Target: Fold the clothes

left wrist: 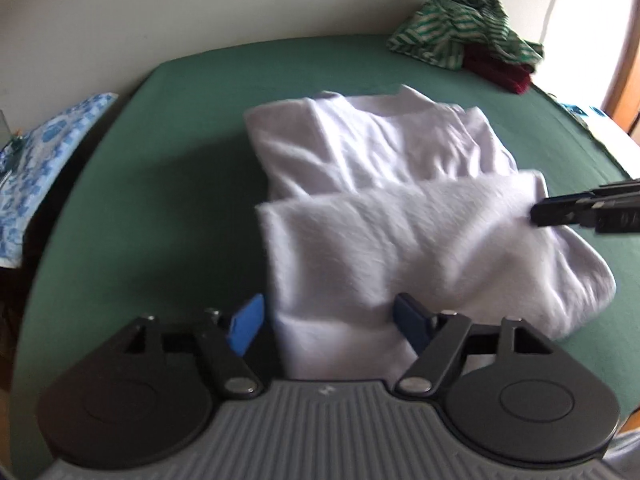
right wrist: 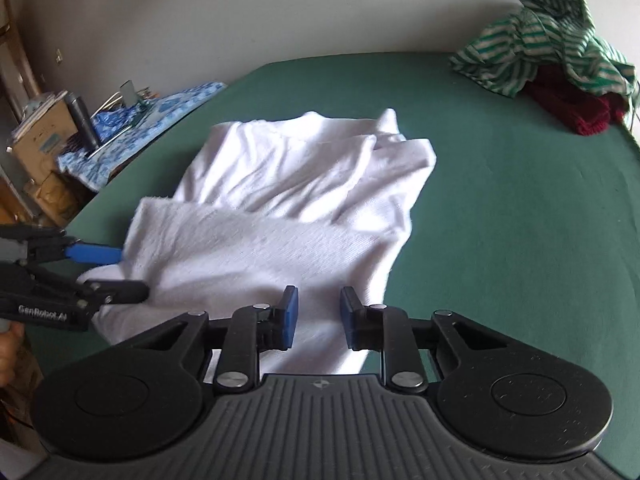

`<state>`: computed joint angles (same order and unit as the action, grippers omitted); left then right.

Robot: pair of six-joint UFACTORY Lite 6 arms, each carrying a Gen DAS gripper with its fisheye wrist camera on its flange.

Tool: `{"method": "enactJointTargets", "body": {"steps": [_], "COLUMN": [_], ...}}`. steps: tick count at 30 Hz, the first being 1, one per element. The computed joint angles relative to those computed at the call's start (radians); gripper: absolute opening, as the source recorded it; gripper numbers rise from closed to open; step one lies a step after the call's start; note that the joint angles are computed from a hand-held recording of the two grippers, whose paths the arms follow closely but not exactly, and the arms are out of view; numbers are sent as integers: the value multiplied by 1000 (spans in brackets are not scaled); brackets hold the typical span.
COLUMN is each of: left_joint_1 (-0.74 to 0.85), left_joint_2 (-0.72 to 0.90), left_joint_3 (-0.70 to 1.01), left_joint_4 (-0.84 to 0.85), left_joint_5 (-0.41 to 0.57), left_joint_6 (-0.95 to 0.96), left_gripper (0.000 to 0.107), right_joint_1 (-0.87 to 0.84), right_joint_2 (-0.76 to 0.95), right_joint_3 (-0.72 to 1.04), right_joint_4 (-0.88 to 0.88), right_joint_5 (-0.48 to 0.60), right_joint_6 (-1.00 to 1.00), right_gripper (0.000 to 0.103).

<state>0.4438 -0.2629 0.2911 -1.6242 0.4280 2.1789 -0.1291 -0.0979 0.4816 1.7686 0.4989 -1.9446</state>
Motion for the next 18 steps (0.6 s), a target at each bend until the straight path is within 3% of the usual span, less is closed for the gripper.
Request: {"method": "enactJointTargets", "body": {"steps": [3, 7, 11, 14, 18], "left_joint_1": [39, 3, -30, -58, -110], "left_joint_2": [133, 454, 663, 804, 941], "left_joint_3": [142, 439, 680, 853, 1049], "left_joint_4": [-4, 53, 189, 285, 368], "left_joint_5": [41, 63, 103, 155, 206], "left_joint_6": [-5, -98, -245, -349, -461], "left_gripper": [73, 72, 69, 72, 80], "right_joint_1": [-86, -49, -10, -19, -13], "right_joint_2": [94, 267, 381, 474, 606], "right_joint_3": [129, 319, 440, 554, 733], "right_joint_4": [-108, -193, -210, -260, -329], "right_joint_5": [73, -9, -39, 8, 43], "right_joint_6": [227, 400, 428, 499, 593], "right_gripper": [29, 33, 33, 41, 43]}}
